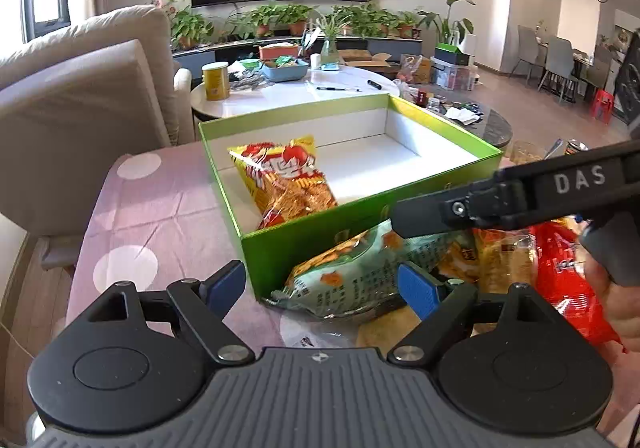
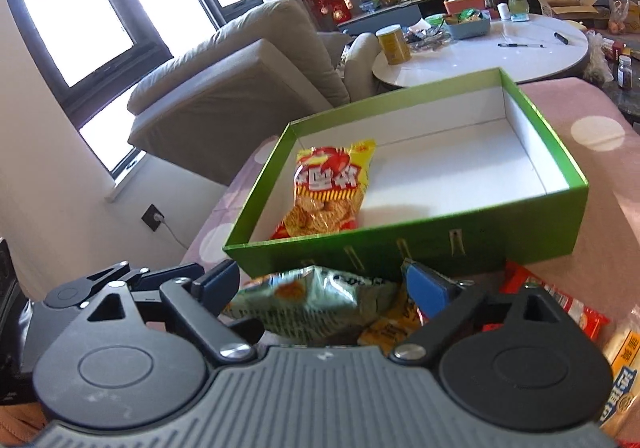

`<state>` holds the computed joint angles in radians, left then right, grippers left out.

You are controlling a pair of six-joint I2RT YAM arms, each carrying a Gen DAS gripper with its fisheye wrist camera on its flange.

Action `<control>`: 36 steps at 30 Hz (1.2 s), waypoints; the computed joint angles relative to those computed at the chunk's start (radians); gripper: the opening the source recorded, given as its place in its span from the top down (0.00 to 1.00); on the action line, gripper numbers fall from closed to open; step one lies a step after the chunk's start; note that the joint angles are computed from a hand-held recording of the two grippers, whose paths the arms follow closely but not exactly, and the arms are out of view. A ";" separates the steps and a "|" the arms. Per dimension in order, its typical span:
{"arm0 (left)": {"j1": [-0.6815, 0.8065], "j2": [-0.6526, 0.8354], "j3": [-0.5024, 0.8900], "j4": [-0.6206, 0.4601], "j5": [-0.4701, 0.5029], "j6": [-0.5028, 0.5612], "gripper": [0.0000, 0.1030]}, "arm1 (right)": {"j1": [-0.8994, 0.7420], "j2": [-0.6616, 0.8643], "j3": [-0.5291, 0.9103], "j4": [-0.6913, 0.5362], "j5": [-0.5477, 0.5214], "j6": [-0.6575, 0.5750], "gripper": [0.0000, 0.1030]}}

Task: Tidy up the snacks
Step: 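Move the right gripper to the pale green chip bag, then grasp the pale green chip bag with the right gripper and lift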

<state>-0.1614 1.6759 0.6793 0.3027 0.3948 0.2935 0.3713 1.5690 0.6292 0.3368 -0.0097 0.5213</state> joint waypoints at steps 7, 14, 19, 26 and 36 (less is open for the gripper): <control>0.045 0.042 -0.063 0.117 0.088 -0.001 0.21 | 0.019 0.036 0.002 0.021 0.023 -0.016 0.24; 0.077 -0.082 -0.066 -0.093 0.043 -0.016 0.20 | 0.036 0.052 0.020 0.010 0.031 -0.033 0.24; 0.135 -0.182 -0.148 -0.111 0.001 -0.025 0.19 | 0.041 0.060 0.015 0.020 0.036 -0.027 0.24; 0.175 -0.210 -0.334 0.098 -0.141 0.076 0.19 | 0.042 0.058 0.015 0.022 0.027 -0.022 0.24; 0.122 0.021 -0.231 0.286 -0.075 -0.123 0.18 | 0.051 0.078 0.021 0.033 0.042 -0.018 0.24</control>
